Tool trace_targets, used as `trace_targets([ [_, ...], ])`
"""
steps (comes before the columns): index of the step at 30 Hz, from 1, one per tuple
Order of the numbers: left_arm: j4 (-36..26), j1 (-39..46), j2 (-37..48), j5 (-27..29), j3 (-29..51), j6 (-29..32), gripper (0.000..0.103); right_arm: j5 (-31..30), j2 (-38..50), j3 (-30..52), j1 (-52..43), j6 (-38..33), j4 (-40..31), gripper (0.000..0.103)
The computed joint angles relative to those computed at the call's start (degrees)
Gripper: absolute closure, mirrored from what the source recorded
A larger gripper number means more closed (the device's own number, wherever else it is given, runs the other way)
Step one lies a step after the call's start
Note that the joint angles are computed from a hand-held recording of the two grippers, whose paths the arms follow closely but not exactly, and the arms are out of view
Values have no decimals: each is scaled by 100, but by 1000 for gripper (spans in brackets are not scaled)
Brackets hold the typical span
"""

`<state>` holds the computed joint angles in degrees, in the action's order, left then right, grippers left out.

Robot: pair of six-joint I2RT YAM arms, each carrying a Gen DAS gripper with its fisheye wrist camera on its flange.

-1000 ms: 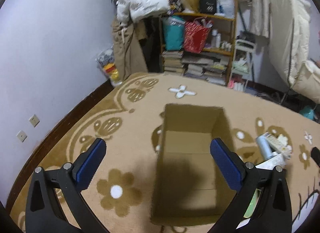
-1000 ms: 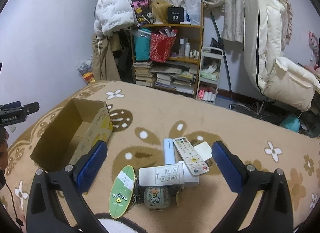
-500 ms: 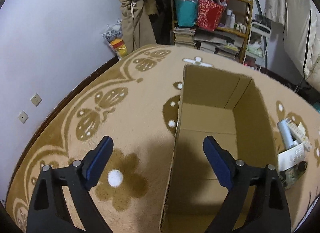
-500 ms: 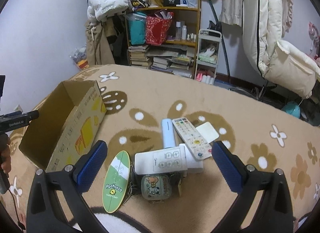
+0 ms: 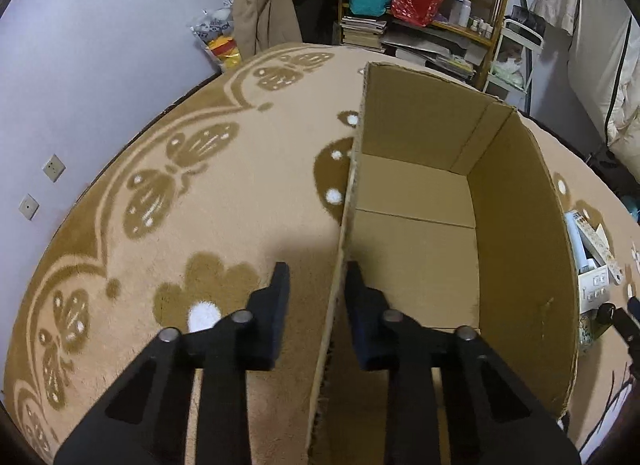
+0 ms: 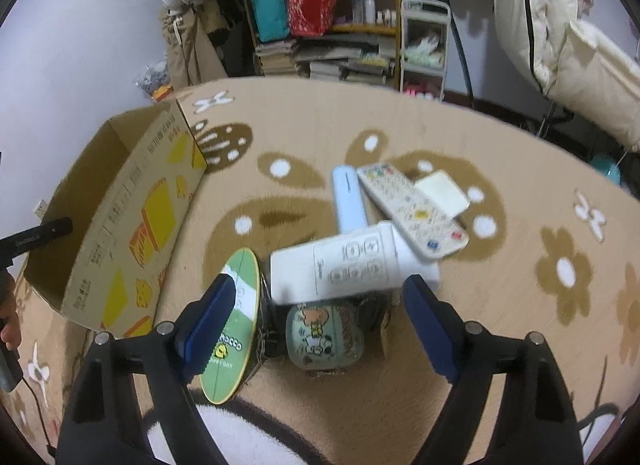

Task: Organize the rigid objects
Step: 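Clamp the cardboard box wall with the left tool while the right tool approaches the item pile, then grasp the black car key with the right tool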

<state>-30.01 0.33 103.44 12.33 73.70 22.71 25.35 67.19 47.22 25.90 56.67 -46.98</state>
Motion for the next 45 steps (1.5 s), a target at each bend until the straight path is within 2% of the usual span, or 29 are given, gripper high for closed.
trace_targets([
  [2, 40, -68, -59, -62, -75, 53, 90, -104, 57, -128, -44, 32, 89, 14],
  [4, 92, -135, -118, -133, -152, 102, 94, -253, 70, -292, -96, 38, 248, 21],
  [9, 158, -192, -198, -230, -237, 56, 94, -633, 114, -690, -269, 93, 710, 27],
  [13, 177, -152, -216, -150, -275, -2, 94, -764, 52, -814, -344, 109, 797, 39],
  [22, 214, -196, -275, -179, -331, -73, 94, -1008, -131, -1142, -484, 175, 1070, 38],
  [24, 219, -156, -277, -90, -350, -165, 94, -1122, -323, -1333, -575, 218, 1282, 34],
  [34, 286, -200, -331, -161, -416, -209, 94, -1620, -753, -1853, -931, 263, 1749, 33],
  [38, 265, -183, -319, -107, -409, -248, 94, -1531, -654, -1856, -949, 285, 1882, 33],
  [43, 261, -170, -292, -88, -386, -250, 94, -1081, -553, -1689, -868, 495, 1602, 34],
  [44, 279, -187, -296, -112, -397, -245, 94, -1063, -571, -1692, -893, 503, 1580, 37],
  [45, 265, -170, -289, -109, -378, -215, 94, -1078, -603, -1715, -948, 468, 1608, 44],
])
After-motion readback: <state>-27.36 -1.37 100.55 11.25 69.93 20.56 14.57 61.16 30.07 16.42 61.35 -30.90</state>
